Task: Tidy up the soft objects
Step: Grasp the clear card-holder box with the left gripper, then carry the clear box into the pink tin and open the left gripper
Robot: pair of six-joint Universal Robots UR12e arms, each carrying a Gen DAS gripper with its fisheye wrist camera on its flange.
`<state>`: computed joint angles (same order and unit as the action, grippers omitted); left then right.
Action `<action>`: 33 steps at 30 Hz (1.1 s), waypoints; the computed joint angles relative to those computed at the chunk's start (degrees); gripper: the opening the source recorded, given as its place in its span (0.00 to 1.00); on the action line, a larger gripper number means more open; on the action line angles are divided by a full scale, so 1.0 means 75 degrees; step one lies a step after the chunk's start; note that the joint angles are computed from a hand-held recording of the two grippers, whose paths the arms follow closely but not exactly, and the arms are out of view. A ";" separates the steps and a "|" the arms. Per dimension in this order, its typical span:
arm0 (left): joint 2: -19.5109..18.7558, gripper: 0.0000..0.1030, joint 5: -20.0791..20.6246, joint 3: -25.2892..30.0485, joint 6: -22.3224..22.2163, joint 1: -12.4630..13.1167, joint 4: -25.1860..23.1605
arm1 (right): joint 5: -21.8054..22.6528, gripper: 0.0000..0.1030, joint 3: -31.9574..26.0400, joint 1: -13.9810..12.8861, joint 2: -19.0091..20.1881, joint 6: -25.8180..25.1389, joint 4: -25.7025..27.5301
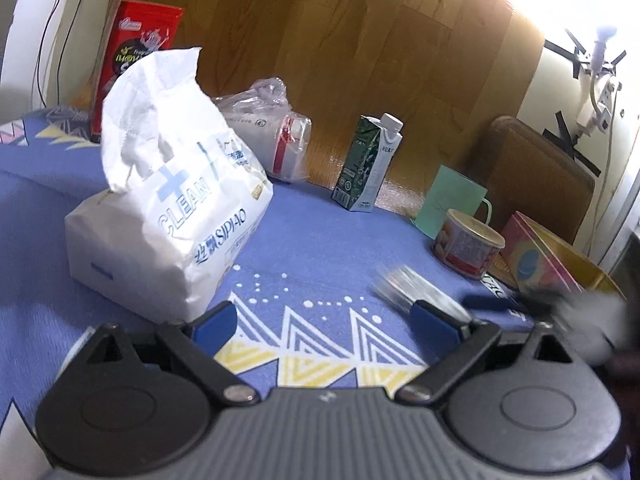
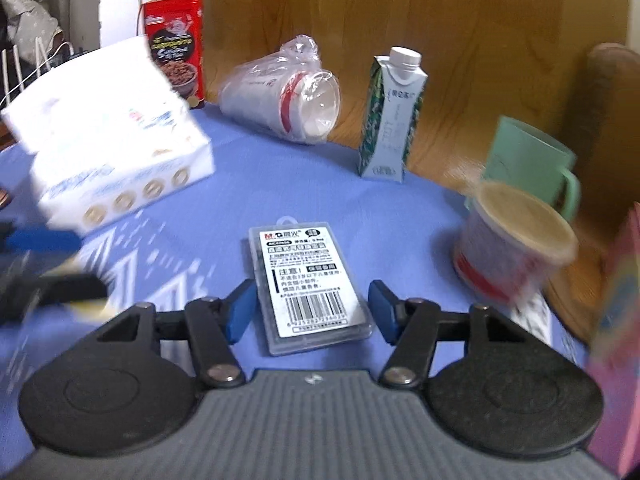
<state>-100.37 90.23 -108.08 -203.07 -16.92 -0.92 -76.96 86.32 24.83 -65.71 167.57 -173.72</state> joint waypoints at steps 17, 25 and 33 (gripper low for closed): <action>-0.0244 0.95 -0.2872 0.0624 0.2270 -0.0368 -0.1213 | -0.2215 0.71 0.4247 -0.0509 -0.2109 0.1843 -0.3192; -0.0801 0.88 -0.4397 0.1595 0.3376 -0.0896 -0.2668 | -0.2446 0.73 0.4586 -0.0538 -0.2049 0.2252 -0.3943; -0.1000 0.82 -0.4287 0.1919 0.4203 -0.1283 -0.3348 | -0.2602 0.72 0.4731 -0.0572 -0.1865 0.2263 -0.4672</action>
